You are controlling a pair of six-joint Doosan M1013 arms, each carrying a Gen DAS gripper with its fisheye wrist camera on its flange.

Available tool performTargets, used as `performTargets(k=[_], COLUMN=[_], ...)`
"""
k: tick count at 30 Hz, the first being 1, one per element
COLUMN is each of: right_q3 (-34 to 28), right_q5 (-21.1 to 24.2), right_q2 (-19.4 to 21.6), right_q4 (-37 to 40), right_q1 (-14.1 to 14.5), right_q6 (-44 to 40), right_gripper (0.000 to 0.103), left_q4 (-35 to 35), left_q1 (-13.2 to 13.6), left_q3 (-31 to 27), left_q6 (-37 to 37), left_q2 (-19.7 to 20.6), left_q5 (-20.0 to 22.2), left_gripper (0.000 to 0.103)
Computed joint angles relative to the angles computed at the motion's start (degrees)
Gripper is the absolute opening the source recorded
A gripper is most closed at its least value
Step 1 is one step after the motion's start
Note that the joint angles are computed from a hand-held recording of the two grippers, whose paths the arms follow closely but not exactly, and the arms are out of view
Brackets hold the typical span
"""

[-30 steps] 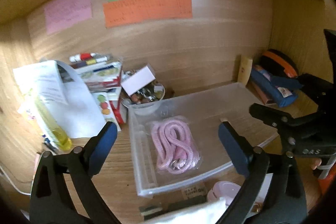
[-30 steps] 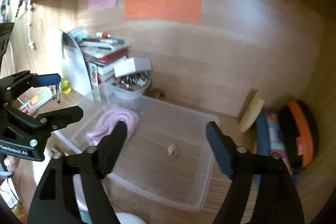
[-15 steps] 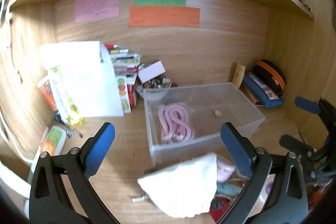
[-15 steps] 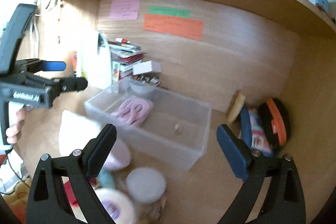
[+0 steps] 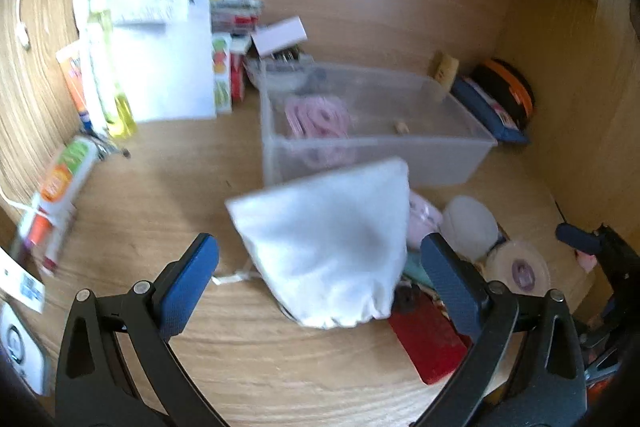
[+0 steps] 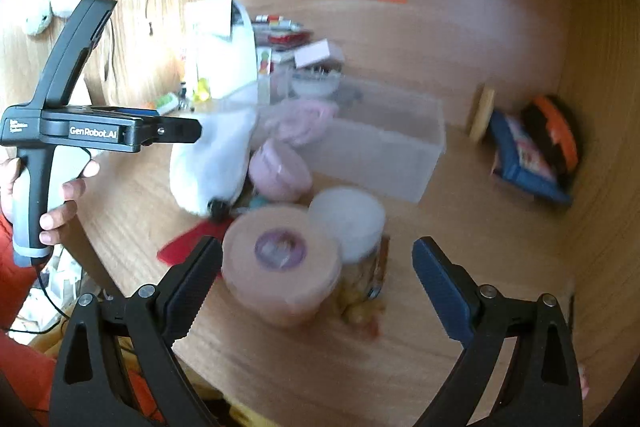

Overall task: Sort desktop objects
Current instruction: 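Grasp the white drawstring pouch with the left gripper while the right gripper grasps the pink-lidded tub, then carry the white pouch with the left gripper into the box while the right gripper carries the tub there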

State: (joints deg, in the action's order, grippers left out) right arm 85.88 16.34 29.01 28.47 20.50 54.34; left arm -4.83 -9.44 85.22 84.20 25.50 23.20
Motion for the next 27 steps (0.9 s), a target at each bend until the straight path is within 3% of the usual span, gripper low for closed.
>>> performTargets(k=[5,9,14,20,22,27], right_q3=[-0.2,-1.0,-2.5,-4.0,-4.1,-4.1], right_q5=[1.2,2.9,5.9,10.4,10.9,9.8], right_q2=[0.7,1.3,2.2,3.4,3.4,3.2], right_q4=[-0.4,6.0,10.4,13.4,14.9,12.4], right_q1=[0.1,-0.4,-0.9,-1.4,-1.4,-1.1], right_q6=[2.1,-2.4,-5.2,-6.1,-7.6,-5.3], right_gripper=[0.094,0.094,0.092,0.072,0.066,0.065], left_q4=[-8.5,-12.7,-16.1,-17.1,-17.5,-20.9], left_q1=[0.7,1.4,2.0,2.2,2.2,2.8], left_q3=[-2.5,-5.0,-6.1,-5.4,-4.8,-4.3], left_q6=[6.1,7.3,7.9,8.2,9.3,13.2], left_q2=[2.6,4.8,5.8,5.7,5.4,5.2], left_q5=[6.5,10.9,11.3,8.6,7.5,7.4], left_gripper=[0.102,0.102,0.102,0.101,0.095,0.063])
